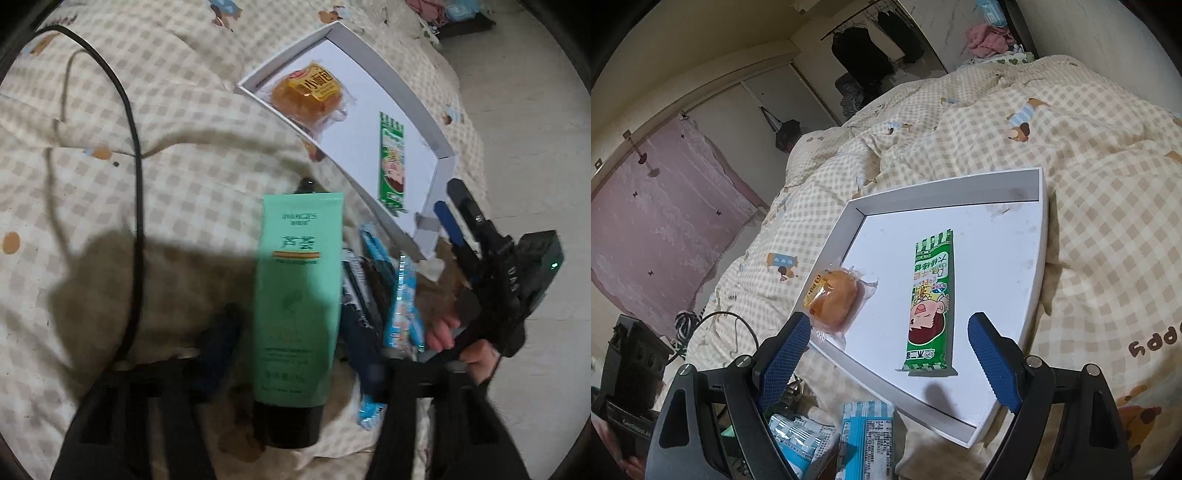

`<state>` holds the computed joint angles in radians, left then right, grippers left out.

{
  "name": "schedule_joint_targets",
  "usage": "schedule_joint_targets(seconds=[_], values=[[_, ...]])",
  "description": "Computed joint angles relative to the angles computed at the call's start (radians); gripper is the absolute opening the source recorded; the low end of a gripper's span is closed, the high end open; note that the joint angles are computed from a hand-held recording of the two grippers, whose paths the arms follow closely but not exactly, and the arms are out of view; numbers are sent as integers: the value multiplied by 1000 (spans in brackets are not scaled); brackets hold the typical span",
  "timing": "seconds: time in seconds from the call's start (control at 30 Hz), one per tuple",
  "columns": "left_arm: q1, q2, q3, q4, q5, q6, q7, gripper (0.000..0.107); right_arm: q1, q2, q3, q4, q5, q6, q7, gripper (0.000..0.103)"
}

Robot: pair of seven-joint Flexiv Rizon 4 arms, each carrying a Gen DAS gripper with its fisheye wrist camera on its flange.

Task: Organize objects
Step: 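Grasp the green aloe tube with the left gripper and lift it upright, then grasp the blue-and-white drink pack with the right gripper while the left gripper holds the aloe tube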

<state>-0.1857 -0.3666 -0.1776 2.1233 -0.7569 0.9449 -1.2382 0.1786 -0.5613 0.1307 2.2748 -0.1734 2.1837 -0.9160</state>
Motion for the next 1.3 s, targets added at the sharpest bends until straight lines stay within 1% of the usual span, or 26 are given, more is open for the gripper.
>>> schedule_joint_targets(seconds=[0.03, 0.1, 0.17, 0.23, 0.27, 0.3, 0.33, 0.37, 0.4, 0.5, 0.53, 0.57, 0.63, 0.77, 0.83, 0.87, 0.93, 1.07, 1.17, 1.27, 1.3], values=[[-4, 0, 3, 1, 12, 3, -5, 46, -3, -1, 2, 0, -2, 0, 1, 88], [-19, 25, -3, 33, -5, 81, 11, 46, -8, -2, 6, 0, -9, 1, 3, 88], [-50, 58, -15, 82, -15, 246, 55, 46, -22, -5, 16, 1, -22, 7, 11, 88], [-41, 79, -39, 99, -52, 302, 110, 46, -67, -16, 47, 2, -69, 20, 40, 88], [-40, 89, -43, 106, -61, 324, 125, 46, -112, -28, 76, 2, -117, 35, 70, 88], [-46, 96, -23, 104, -22, 329, 109, 46, -156, -44, 102, 2, -167, 54, 108, 88], [-50, 102, -7, 102, 14, 331, 88, 46, -173, -50, 109, 3, -191, 65, 134, 88], [-42, 108, -10, 106, 11, 334, 96, 46, -190, -60, 114, 3, -214, 79, 163, 88], [-22, 112, -28, 108, -24, 320, 139, 46, -199, -67, 114, 4, -234, 95, 183, 88], [-5, 103, -32, 103, -75, 304, 190, 46, -209, -80, 104, 7, -279, 134, 232, 88], [5, 88, -26, 87, -76, 269, 196, 46, -205, -81, 96, 9, -287, 140, 241, 88], [10, 68, -13, 71, -62, 250, 179, 46, -198, -80, 87, 10, -290, 143, 247, 88], [13, 36, -3, 58, -51, 263, 154, 46, -181, -76, 71, 13, -289, 145, 250, 88], [43, -26, -58, 36, -109, 305, 217, 46, -181, -83, 65, 14, -312, 160, 266, 88], [58, -54, -98, 35, -145, 348, 296, 46, -191, -93, 67, 10, -334, 170, 282, 88], [61, -61, -103, 33, -144, 353, 312, 46, -207, -100, 73, 7, -364, 173, 299, 88], [85, -77, -142, 35, -181, 360, 380, 46, -232, -114, 81, -2, -420, 174, 336, 88], [82, -91, -136, 31, -181, 351, 398, 46, -213, -110, 63, 2, -414, 169, 345, 88], [68, -92, -118, 27, -153, 346, 367, 46, -186, -96, 49, 11, -386, 157, 330, 88], [52, -101, -104, 25, -101, 369, 345, 46, -128, -48, 24, 27, -319, 89, 291, 88], [44, -101, -100, 28, -78, 389, 339, 46, -119, -21, 20, 29, -323, 31, 283, 88]])
